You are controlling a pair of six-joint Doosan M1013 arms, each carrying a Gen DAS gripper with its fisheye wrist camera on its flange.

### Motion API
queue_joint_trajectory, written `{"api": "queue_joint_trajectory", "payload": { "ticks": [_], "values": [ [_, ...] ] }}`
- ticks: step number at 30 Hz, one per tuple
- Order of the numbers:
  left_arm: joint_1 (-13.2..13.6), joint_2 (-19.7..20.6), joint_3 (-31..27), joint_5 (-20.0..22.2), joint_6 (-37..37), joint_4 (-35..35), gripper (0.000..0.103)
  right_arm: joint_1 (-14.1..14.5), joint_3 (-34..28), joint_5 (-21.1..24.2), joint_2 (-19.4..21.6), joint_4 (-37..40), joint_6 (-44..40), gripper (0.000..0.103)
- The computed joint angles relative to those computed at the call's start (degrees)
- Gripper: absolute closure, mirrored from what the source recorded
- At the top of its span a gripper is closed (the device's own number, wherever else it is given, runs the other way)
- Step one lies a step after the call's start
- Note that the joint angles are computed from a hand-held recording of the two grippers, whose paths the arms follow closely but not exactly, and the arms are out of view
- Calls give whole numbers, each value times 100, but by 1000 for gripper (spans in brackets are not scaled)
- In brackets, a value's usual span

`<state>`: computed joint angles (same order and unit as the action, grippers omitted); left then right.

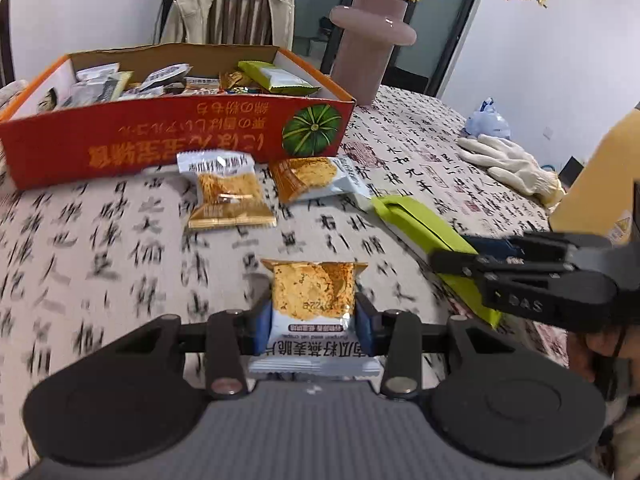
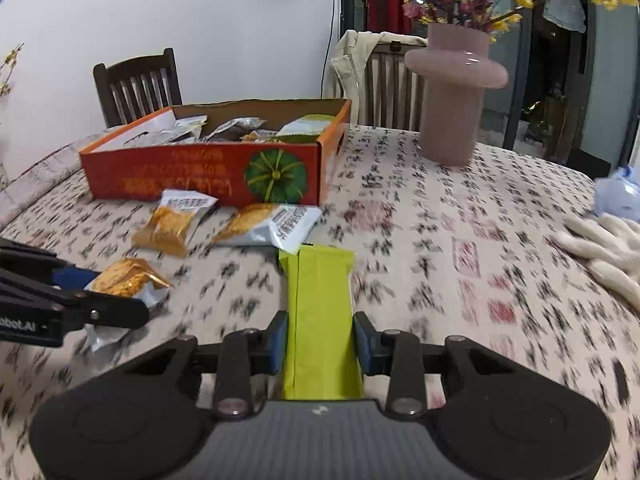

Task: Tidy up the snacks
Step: 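Grasp a pumpkin-seed oat crisp packet with the left tool while the right grasps a lime-green bar, then carry both packets into the cardboard box and open both tools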

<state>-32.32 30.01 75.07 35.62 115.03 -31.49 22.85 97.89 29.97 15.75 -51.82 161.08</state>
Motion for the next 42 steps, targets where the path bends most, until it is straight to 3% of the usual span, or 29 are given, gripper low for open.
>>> {"api": "queue_joint_trajectory", "payload": {
  "ticks": [8,12,16,23,27,30,34,39,41,42],
  "values": [
    [39,-445,569,-311,282,-363,62,407,605,158,-492,-740,1277,71],
    [68,-546,687,-415,125,-242,62,556,672,407,-565,-1313,1988,71],
    [120,-578,710,-495,97,-295,62,602,648,354,-585,-1569,2199,71],
    [196,-359,103,-853,348,-344,62,447,284,15,-476,-1990,2216,71],
    [233,185,-936,-694,-153,129,62,182,-303,-364,-199,-2029,1741,71],
    [260,727,-1862,-325,-863,599,62,-84,-876,-716,117,-1551,1157,71],
    [271,1455,-3021,407,-1648,1059,62,-429,-1743,-1006,667,133,-272,71],
    [200,1869,-3550,634,-1828,1509,61,-719,-2603,-905,1327,1831,-1363,71],
    [203,2028,-3763,871,-1804,1462,59,-748,-2838,-657,1532,1808,-1317,71],
    [212,2073,-3799,909,-1770,1405,50,-749,-2980,-485,1646,1800,-1341,71]
  ]
}}
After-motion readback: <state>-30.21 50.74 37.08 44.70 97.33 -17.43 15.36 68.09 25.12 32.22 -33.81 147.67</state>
